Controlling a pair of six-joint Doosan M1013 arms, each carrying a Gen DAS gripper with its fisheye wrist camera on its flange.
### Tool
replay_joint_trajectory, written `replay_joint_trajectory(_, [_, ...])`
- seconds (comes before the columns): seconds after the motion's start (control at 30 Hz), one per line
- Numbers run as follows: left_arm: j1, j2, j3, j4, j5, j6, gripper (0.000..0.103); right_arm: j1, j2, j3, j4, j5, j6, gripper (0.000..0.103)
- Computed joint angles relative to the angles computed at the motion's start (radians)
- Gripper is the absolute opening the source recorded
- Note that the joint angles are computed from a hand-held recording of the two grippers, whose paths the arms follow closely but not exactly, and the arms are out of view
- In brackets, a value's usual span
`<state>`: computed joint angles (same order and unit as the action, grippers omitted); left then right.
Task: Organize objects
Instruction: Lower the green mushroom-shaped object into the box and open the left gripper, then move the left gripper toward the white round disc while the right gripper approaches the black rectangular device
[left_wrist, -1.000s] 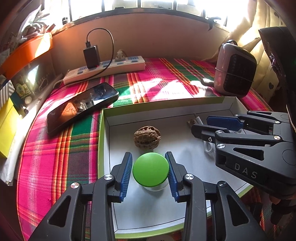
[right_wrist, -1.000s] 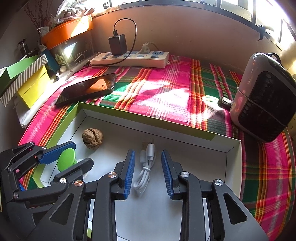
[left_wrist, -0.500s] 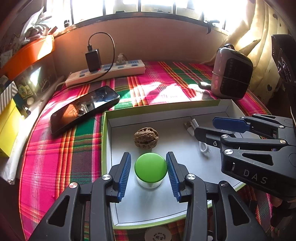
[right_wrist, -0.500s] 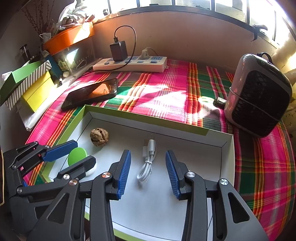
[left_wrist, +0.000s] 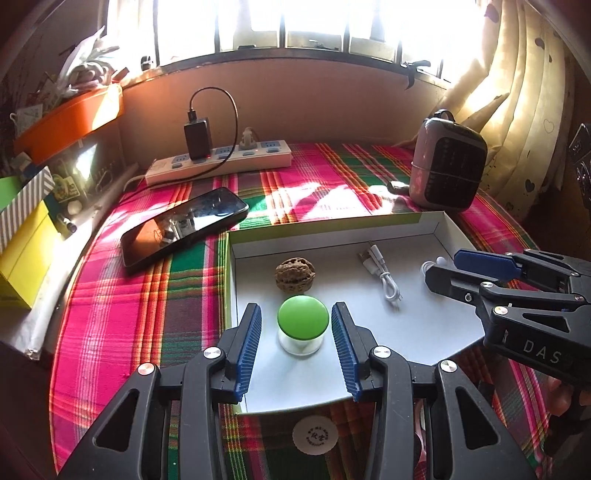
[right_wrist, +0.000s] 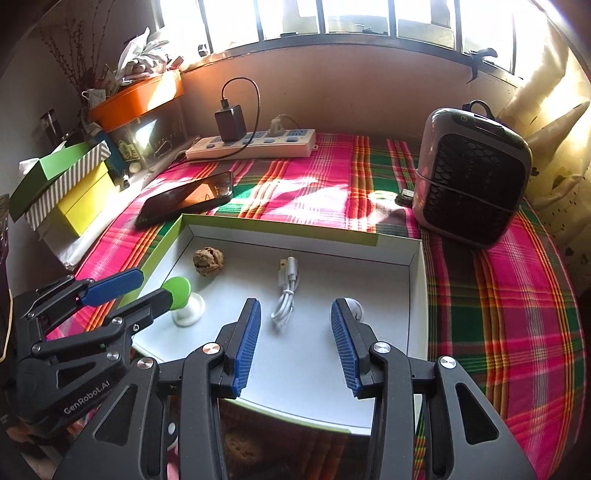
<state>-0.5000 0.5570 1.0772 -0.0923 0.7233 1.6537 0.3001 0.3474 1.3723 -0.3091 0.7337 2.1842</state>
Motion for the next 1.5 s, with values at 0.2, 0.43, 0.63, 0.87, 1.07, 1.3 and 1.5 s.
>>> replay_joint_trajectory(0.2, [0.015, -0.041, 0.058, -0.047, -0.048, 0.02, 0.038, 0.016, -0.048, 0.064, -0.056, -0.007, 0.104, 0.046])
replay_joint_trajectory(0.43, [0.036, -0.077, 0.119, -0.129, -0.066, 0.068, 0.038, 0.046, -0.09, 0.126, -0.116, 0.006, 0.206, 0.048])
replay_joint_trajectory(0.63, [0.046, -0.089, 0.156, -0.197, -0.042, 0.128, 0.038, 0.074, -0.096, 0.148, -0.141, 0.039, 0.25, 0.052])
replay_joint_trajectory(0.87, [0.053, -0.1, 0.183, -0.248, -0.032, 0.161, 0.039, 0.098, -0.098, 0.167, -0.14, 0.049, 0.329, 0.06])
replay_joint_trajectory(1.07, [0.058, -0.095, 0.183, -0.289, -0.012, 0.194, 0.039, 0.112, -0.079, 0.154, -0.146, 0.079, 0.341, 0.063])
replay_joint_trajectory(1.3, [0.062, -0.088, 0.177, -0.325, 0.009, 0.225, 0.039, 0.127, -0.07, 0.142, -0.2, 0.148, 0.365, 0.068])
replay_joint_trajectory(1.5, [0.06, -0.086, 0.176, -0.33, 0.018, 0.243, 0.04, 0.136, -0.08, 0.156, -0.242, 0.215, 0.387, 0.068])
